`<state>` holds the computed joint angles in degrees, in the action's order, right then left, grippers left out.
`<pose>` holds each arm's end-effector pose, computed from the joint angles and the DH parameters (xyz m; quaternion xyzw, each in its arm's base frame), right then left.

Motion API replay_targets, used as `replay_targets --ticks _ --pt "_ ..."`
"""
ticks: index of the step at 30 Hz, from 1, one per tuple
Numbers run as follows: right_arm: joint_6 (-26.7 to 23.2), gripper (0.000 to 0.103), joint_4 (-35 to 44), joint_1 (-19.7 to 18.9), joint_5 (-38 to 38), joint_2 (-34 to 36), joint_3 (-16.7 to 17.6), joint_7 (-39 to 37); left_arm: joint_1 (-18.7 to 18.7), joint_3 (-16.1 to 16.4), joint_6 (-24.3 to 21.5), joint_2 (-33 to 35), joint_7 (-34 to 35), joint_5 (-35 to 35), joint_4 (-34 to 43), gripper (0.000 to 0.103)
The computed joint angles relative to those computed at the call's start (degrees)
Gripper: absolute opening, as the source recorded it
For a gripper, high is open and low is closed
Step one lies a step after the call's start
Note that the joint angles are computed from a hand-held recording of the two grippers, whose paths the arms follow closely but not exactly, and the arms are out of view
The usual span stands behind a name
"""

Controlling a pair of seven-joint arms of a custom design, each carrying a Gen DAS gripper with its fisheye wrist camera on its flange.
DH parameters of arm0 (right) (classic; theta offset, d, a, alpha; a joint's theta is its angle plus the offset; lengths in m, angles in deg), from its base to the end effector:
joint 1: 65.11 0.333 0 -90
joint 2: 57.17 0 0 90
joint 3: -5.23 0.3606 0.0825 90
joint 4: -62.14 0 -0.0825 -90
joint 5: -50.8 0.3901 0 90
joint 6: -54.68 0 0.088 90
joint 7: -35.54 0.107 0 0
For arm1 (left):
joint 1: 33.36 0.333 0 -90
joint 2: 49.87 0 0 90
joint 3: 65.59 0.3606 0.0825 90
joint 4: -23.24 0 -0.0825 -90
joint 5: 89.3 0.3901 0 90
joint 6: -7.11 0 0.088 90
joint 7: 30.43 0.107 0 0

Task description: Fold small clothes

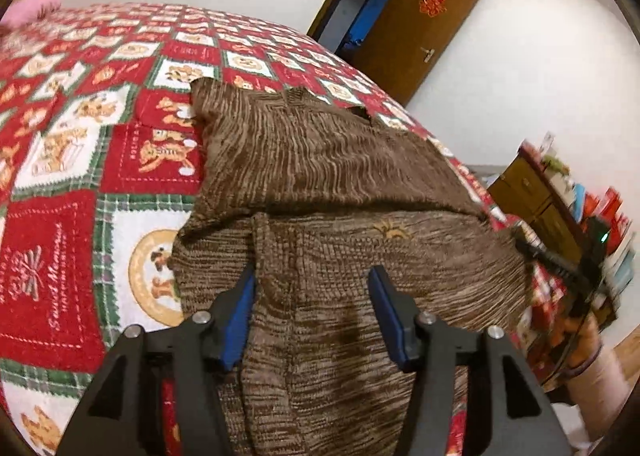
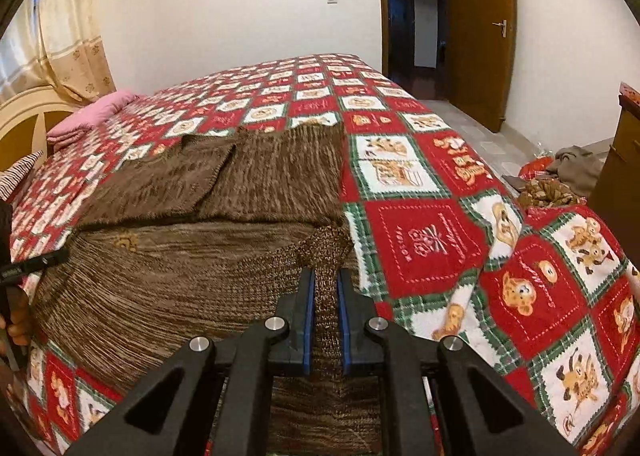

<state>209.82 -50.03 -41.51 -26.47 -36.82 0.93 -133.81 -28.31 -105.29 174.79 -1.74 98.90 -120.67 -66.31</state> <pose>0.6009 0.2503 0.3543 -0.5634 0.7194 -0.3273 0.2406 0.7211 -0.2923 0.3110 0.4886 -0.7572 0.4328 0.0242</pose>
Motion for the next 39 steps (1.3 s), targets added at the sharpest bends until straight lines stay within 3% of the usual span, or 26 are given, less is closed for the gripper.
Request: replay_targets --ticks 6,10,12,13,17,19,24,29,33,35,38,39 --pt "-0.4 0.01 -1.2 -0.3 1.1 -0.1 0.0 0.5 4.3 -5.3 -1.7 2.7 1.5 -4.9 0.7 0.059" --pt "-2.0 0.01 -1.3 0.0 3.6 0.6 0.2 -2.0 4.1 -5.2 -1.9 2.8 1.8 -7.7 1.3 0.054" --pt "-1.4 0.01 -1.6 0.1 3.7 0.7 -0.1 -1.2 0.7 -0.8 -1.0 1.3 -0.8 -6.6 1.5 0.028" --pt "-1.1 0.01 -1.7 0.1 3.5 0.7 -0.4 -0.4 -0.1 0.3 -0.8 1.1 -1.9 -6.3 1.6 0.024" --pt "-1.5 0.01 -1.9 0.5 3.2 0.5 -0.5 0.1 1.7 -1.6 -0.1 2.2 -2.4 -8.2 1.4 0.007" --pt "-1.6 0.01 -1.9 0.5 3.4 0.5 -0.4 0.0 1.2 -1.1 0.8 1.7 -2.6 -7.6 0.9 0.007" --pt "-2.4 0.01 -2.6 1.2 1.0 -1.4 -0.3 2.3 -5.5 6.7 6.6 -3.5 -7.5 -0.6 -2.8 0.005" --pt "-3.6 0.01 -2.3 1.0 -5.4 -4.4 1.1 6.4 -1.9 1.5 14.1 -4.9 -6.9 2.5 -6.0 0.005" --pt "-4.6 0.01 0.4 0.2 -7.9 -4.3 2.7 6.2 -1.6 0.9 18.2 -5.2 -9.3 4.9 -6.3 0.004" --pt "-5.6 0.01 2.2 0.1 -7.5 -3.3 3.1 3.3 -0.9 0.3 17.5 -4.3 -10.6 6.4 -5.4 0.004" --pt "-6.3 0.01 4.1 0.2 -4.8 -1.7 3.3 -1.8 -7.0 8.7 13.7 -5.7 -14.3 9.0 -3.9 0.004" --pt "-5.8 0.01 4.2 0.2 -4.3 -1.4 3.1 -2.2 -7.4 9.6 11.7 -5.6 -14.6 10.4 -3.6 0.006"
